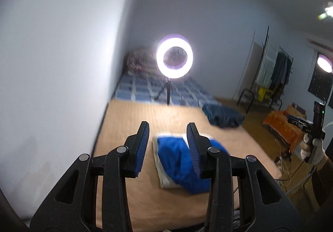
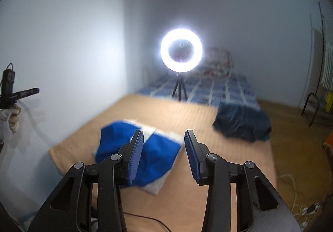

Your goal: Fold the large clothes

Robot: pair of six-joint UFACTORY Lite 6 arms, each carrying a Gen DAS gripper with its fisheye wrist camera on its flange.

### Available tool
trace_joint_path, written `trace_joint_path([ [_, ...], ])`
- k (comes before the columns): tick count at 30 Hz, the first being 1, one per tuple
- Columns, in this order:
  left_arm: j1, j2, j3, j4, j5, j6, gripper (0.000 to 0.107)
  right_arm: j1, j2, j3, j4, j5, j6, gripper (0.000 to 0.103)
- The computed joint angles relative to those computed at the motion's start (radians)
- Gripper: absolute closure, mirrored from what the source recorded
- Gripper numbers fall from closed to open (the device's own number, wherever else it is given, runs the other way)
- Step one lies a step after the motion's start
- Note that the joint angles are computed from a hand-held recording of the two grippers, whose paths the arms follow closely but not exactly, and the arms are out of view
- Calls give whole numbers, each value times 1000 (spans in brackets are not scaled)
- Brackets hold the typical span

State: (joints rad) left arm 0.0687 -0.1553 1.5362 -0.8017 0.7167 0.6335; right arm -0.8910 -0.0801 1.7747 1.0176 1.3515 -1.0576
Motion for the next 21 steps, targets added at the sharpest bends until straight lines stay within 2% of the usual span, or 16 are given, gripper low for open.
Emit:
trace_joint_path([
  [1, 14, 2, 32, 4, 17, -10, 68, -20, 33, 80, 14, 30, 22, 63],
  [4, 59, 16, 121, 12, 64, -31, 50, -69, 136, 331, 46, 97, 105, 59],
  [5, 66, 25, 129, 2, 72, -25, 48, -71, 163, 386, 49, 112, 131, 53],
  [7, 57, 53, 114, -6, 63, -18, 47, -60, 211, 457, 57, 139, 177, 50],
  [9, 44, 93, 83, -43, 52, 2, 47, -18, 201, 398, 32, 114, 185, 49],
  [14, -22, 311, 71, -144, -2, 32, 46, 125, 96, 33, -64, -38, 123, 48],
  [18, -70, 592, 227, -181, -17, -23, 42, 239, 106, -152, -117, -183, 115, 46],
  [21, -105, 818, 426, -154, 7, -107, 41, 284, 164, -245, -102, -242, 127, 46],
])
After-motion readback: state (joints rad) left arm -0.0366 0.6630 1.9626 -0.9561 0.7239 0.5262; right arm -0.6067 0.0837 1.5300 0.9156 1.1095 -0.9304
